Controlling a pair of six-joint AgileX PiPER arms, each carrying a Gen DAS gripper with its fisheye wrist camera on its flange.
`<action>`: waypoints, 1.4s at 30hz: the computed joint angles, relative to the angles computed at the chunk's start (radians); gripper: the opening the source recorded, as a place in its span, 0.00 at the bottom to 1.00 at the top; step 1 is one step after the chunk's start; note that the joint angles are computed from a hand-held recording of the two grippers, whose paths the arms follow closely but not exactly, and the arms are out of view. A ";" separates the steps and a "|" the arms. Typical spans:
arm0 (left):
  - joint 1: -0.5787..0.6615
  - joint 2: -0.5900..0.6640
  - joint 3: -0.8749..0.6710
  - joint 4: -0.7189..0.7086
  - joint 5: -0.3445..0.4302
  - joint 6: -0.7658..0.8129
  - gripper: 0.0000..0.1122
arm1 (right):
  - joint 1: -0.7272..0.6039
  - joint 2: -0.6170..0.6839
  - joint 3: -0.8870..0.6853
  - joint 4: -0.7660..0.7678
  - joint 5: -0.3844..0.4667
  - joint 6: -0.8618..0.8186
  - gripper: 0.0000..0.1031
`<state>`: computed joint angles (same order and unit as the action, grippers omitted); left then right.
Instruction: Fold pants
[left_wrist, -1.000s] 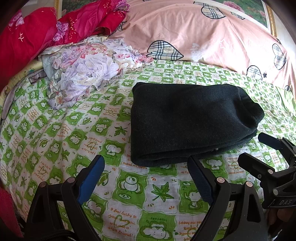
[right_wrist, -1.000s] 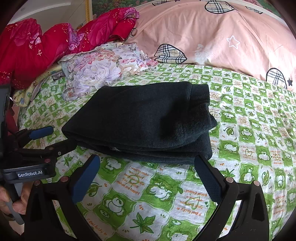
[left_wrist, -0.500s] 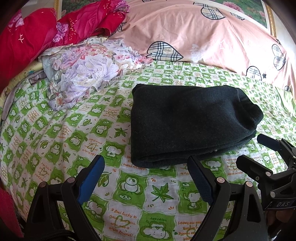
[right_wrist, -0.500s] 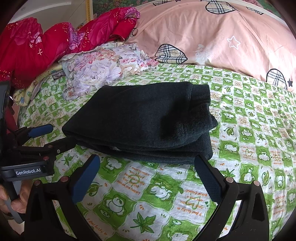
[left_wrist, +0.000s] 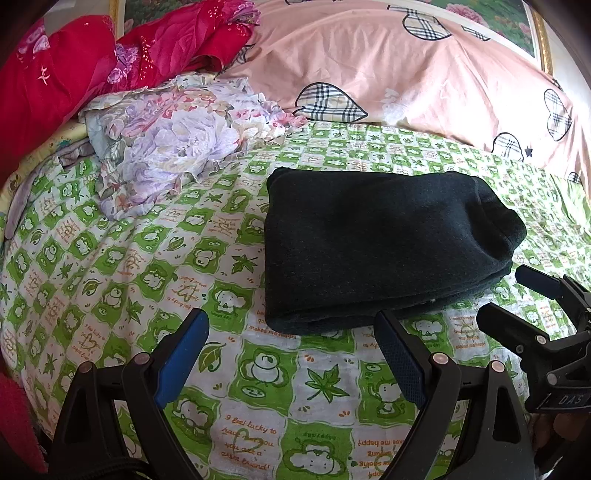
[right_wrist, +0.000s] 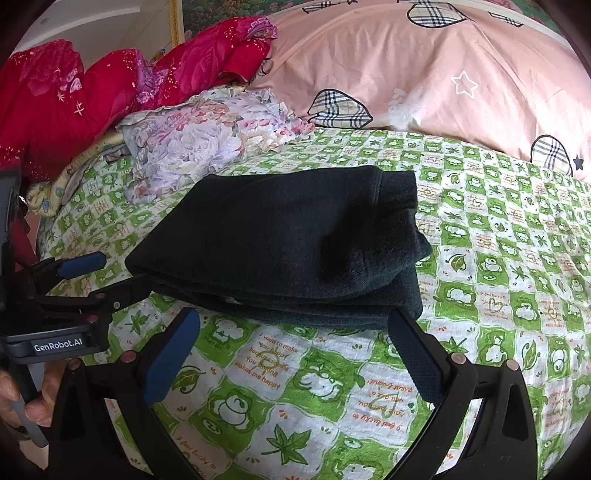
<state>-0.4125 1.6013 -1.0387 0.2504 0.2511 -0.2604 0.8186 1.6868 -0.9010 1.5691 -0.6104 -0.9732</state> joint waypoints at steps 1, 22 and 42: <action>0.001 0.000 -0.002 -0.006 0.002 0.006 0.82 | 0.000 -0.003 0.000 0.002 0.001 -0.002 0.99; 0.007 0.016 -0.067 -0.067 0.072 0.079 0.82 | -0.019 -0.040 -0.046 0.099 0.030 -0.178 0.99; -0.007 0.003 -0.071 0.006 0.067 0.032 0.80 | -0.028 -0.058 -0.048 0.129 0.037 -0.220 0.99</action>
